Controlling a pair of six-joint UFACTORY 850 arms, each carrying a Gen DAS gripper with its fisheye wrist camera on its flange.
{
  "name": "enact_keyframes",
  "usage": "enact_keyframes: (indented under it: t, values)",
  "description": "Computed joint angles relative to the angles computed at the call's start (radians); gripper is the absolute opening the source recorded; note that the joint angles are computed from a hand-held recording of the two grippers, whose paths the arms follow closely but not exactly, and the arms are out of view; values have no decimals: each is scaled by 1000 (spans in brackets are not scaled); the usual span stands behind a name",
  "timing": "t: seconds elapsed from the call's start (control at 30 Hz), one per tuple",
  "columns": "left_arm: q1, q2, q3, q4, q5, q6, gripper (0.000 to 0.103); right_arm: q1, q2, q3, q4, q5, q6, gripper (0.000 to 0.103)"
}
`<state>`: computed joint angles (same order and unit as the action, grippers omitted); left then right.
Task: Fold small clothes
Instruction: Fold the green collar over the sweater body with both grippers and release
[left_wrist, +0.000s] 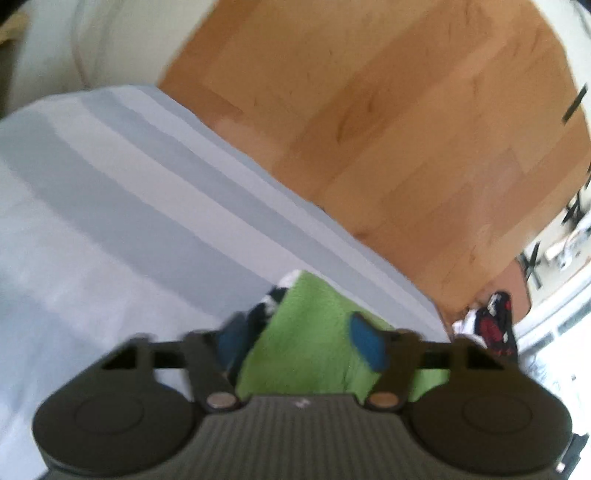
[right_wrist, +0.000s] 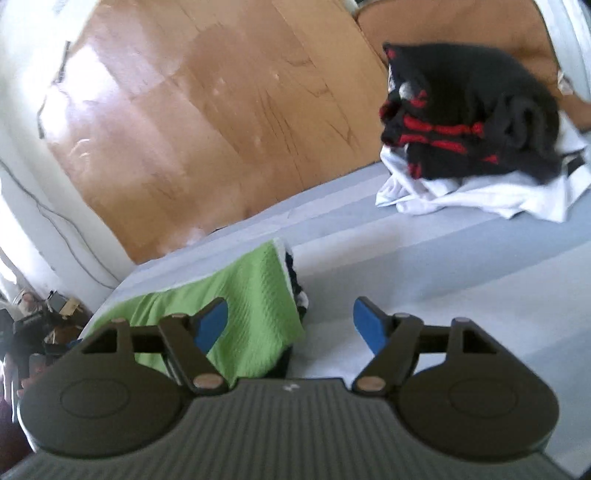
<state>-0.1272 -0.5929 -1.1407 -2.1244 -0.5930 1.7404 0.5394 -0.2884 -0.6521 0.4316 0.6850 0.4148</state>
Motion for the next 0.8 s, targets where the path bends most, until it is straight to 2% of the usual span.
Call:
enact_keyframes:
  t: [0.03,0.07,0.1,0.13,0.2,0.27,0.37,0.4,0.43,0.47,0.5,0.53,0.57,0.63,0.8]
  values:
    - [-13,-19,-33,29,34,-39,16,-6,-18,-19,-51,-21,40,44]
    - [-21,-28,-45,28,58,-46,10,-8,-23,-31,-72,-48,53,13]
    - [-30,-27,-44,-14,74,-11,10,7,-9,-17,-51,-33,41,10]
    - [-35,-12,-22,-95,76,65,10,20,15,18,-53,25,41,10]
    - [-37,11,23,-255,38,233,9,28,70,91,-86,101,78,10]
    - [-33,10,32,-280,38,247,9,34,88,123,-77,96,99,10]
    - [-42,-28,-18,-189,114,162,13,34,32,81,-30,-9,67,11]
    - [-55,-36,-28,-202,152,177,22,44,17,75,-4,3,51,13]
    - [-66,-32,-26,-257,185,231,32,48,16,75,18,17,41,19]
    - [-72,-22,-14,-303,196,281,34,52,22,78,46,27,28,30]
    - [-68,-10,-1,-306,203,289,44,53,33,89,60,52,25,47]
    - [-67,4,10,-319,212,299,54,49,42,100,60,79,34,55]
    - [-64,22,30,-339,215,319,57,45,56,114,62,104,45,60]
    - [-51,53,71,-338,200,333,61,26,83,135,37,110,82,63]
    - [-11,131,177,-191,173,247,68,2,91,152,-53,73,159,65]
